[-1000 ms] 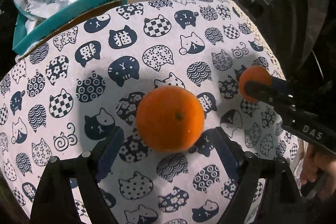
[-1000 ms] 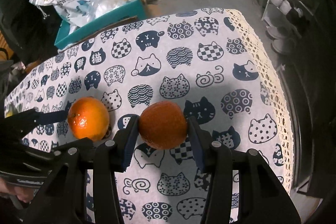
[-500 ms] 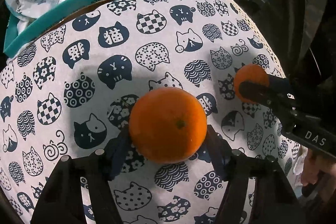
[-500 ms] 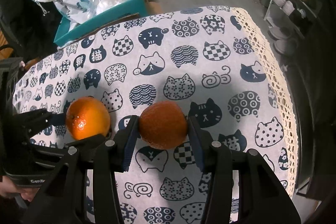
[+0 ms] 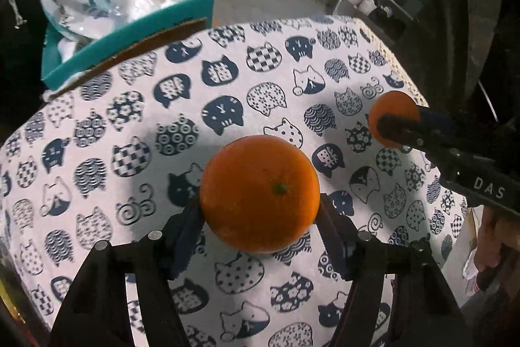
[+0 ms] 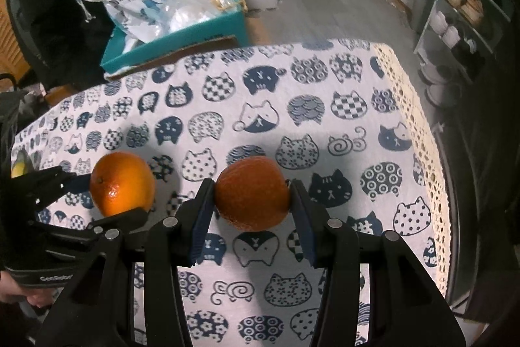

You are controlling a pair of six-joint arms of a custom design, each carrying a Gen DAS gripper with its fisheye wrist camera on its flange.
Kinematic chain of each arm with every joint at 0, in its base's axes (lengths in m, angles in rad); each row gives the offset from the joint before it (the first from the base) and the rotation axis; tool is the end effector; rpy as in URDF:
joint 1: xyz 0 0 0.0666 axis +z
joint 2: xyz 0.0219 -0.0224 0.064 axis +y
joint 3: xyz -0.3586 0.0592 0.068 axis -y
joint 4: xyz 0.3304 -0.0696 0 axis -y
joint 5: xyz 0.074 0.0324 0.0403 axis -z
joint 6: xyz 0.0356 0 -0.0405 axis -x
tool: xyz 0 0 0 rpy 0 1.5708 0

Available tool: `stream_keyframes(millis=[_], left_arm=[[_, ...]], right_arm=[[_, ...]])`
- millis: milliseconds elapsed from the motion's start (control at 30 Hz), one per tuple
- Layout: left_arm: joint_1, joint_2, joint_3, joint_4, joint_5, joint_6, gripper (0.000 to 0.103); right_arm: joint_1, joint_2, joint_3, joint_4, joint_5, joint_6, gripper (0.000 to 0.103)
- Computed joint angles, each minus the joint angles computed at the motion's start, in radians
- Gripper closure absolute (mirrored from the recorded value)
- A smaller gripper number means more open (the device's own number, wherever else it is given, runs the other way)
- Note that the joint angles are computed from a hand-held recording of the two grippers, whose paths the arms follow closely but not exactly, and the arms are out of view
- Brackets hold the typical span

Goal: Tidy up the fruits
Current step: 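Lift and carry both mandarins over the glass bowl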

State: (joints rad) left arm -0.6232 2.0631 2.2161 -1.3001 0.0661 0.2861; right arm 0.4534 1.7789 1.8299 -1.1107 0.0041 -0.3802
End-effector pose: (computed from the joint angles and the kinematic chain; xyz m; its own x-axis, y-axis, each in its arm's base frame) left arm 0.5040 -0.3657 0.3649 -0.8807 0.2862 -0.3774 0.3709 0.9122 -0.1738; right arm 0.4910 0.2386 0.3886 -0.8900 -0.0208 -0.4555 -0.1141 0.9774 0.1782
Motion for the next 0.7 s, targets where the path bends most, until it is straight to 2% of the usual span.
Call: stream_keyframes(millis=[200, 700], left_arm=[[-0.001, -0.072, -0.039, 0.010, -0.047, -0.016, 0.034], [0.021, -0.276, -0.160, 0.036, -0.096, 0.021, 0.034]], right_arm=[[0.031, -0.010, 0.047, -0.007, 0.011, 0.011, 0.056], [0.113, -0.011, 0.202, -0.042, 0.026, 0.037, 0.056]])
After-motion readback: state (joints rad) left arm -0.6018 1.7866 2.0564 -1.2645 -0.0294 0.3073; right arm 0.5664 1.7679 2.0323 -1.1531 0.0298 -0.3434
